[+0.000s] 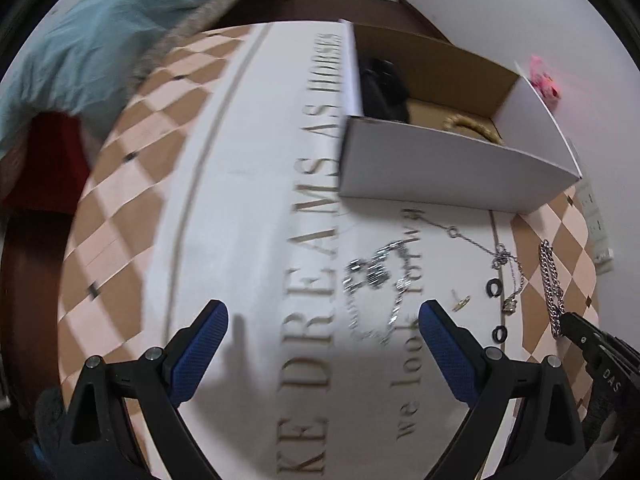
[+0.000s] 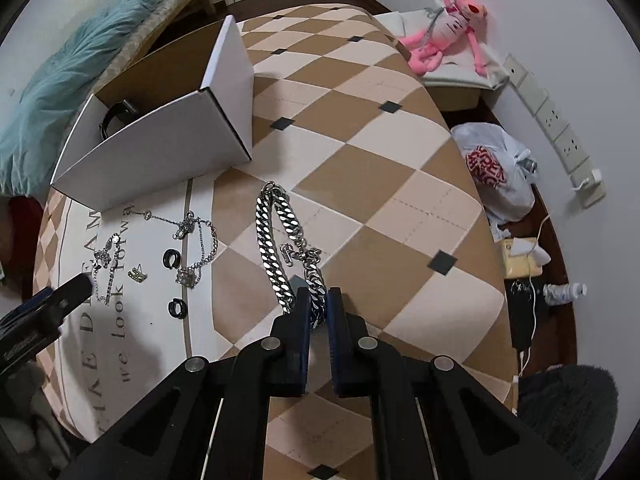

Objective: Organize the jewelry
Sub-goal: 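Grasp the thick silver chain bracelet with the right tool while the left tool grasps a silver necklace, then lower the silver necklace with the left tool into the box while the right tool releases the chain bracelet there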

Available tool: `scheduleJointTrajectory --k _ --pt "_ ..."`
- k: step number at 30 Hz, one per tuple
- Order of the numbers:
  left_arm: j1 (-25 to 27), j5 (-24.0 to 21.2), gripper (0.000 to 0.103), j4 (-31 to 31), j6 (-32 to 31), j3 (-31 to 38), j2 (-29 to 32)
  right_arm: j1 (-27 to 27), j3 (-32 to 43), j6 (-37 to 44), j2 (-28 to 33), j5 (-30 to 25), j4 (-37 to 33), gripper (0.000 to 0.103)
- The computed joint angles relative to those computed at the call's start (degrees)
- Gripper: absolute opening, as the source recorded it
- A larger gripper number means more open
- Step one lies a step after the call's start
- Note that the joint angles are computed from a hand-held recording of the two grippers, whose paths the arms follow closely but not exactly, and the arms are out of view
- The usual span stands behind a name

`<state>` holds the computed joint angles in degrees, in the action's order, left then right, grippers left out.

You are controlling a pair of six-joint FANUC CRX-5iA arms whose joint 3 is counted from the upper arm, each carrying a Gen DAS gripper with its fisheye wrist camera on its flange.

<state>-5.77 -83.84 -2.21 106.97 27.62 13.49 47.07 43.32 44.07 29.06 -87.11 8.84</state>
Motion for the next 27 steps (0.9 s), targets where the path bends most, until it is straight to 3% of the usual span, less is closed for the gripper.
scheduleJointTrajectory --k 2,3,5,7,9,10,19,27 --pt "-0.43 0.29 0.091 0.26 -1.37 0.76 0.98 -0.02 0.02 -0.12 0.06 -0.04 0.15 0.008" --pt "-0.71 0.3 0.08 0.16 -1.97 1.26 1.51 0.05 0.06 -0.26 0.1 -0.11 0.24 0.008" --pt "-1.0 0.04 0.071 0.08 -2.88 2.03 2.33 0.2 0.53 -0.32 0.42 -0.5 0.44 0.008" --pt "-2.02 1.34 0.053 -1.54 -4.1 2.13 2.22 0.06 1.22 -0.18 0.87 -0.87 0.38 0.008" --pt "-1.89 2.35 0.013 -1.1 -5.32 2.15 2.34 -0.1 2.08 -0.17 1.34 -1.25 0.1 0.008" --pt "-1.66 2.33 0.007 -0.1 -5.83 2.19 2.55 -0.22 2.18 -0.26 1.28 -1.21 -0.33 0.008" --pt "1.79 6.27 0.004 7.34 -5.63 -3.31 -2.99 -1.13 2.81 -0.25 -1.44 3.2 -3.79 0.008" --pt "3.97 6.59 0.004 10.85 -5.85 -1.51 -5.84 -1.8 13.73 2.92 1.06 2.23 -6.34 0.008"
